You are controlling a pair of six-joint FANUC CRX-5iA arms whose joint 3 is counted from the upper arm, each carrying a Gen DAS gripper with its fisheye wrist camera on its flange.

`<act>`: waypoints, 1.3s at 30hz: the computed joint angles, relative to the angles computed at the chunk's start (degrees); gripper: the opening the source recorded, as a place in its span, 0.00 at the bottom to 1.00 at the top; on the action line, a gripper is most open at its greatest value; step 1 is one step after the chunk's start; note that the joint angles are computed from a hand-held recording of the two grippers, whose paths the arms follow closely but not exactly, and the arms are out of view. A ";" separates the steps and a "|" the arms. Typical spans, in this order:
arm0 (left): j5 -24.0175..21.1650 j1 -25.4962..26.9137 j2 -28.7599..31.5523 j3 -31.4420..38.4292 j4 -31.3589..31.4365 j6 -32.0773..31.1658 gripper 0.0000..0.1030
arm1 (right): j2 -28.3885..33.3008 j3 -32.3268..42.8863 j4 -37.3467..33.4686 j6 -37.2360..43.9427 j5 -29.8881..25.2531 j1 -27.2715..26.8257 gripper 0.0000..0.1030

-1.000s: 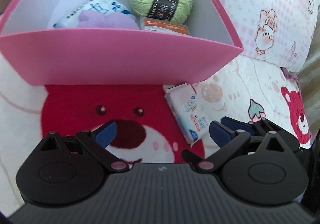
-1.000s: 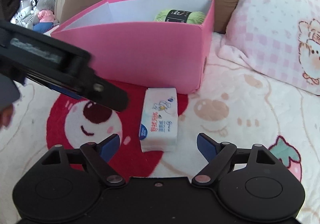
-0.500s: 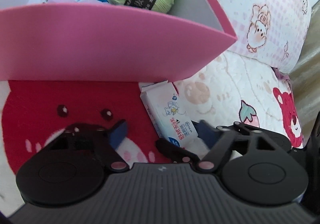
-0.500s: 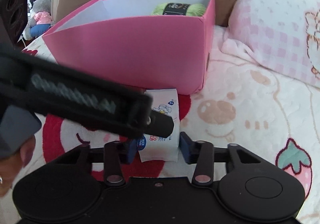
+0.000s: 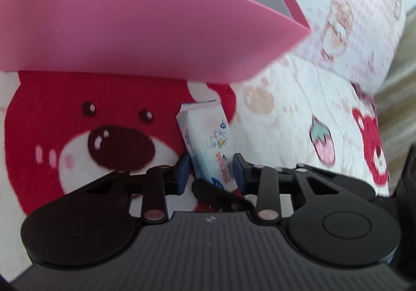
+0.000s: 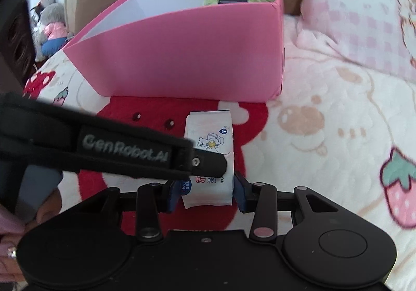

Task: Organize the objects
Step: 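Close the left gripper on the tissue pack and lift it, then carry the tissue pack with the left gripper over the pink box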

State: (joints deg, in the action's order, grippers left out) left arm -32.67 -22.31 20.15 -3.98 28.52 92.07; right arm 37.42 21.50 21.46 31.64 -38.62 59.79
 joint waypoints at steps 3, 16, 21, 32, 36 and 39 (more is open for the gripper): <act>-1.90 -0.71 -1.85 1.57 -7.17 3.30 0.31 | -0.60 1.52 -3.50 -0.67 -0.89 0.27 0.45; -4.46 0.81 -11.20 -4.50 -8.93 4.92 0.31 | -1.79 0.68 2.79 -3.34 -0.81 4.21 0.45; -4.60 0.82 -14.22 -6.39 -9.49 6.80 0.32 | -2.99 -0.17 5.06 -4.59 -0.93 5.65 0.45; -6.46 1.84 -20.28 -9.34 -9.22 8.78 0.32 | -2.79 2.65 9.59 -4.76 -5.63 8.89 0.45; -7.21 2.20 -22.28 -9.72 -9.99 9.87 0.32 | -2.26 4.91 10.04 -2.62 -7.58 9.74 0.45; -7.86 2.61 -23.29 -9.98 -9.75 10.15 0.32 | -2.22 5.69 9.86 -1.97 -7.98 10.04 0.45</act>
State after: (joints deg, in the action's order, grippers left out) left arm -40.53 -19.70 -3.14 -13.95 18.77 102.22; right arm 35.20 27.19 31.33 29.66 -46.60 69.83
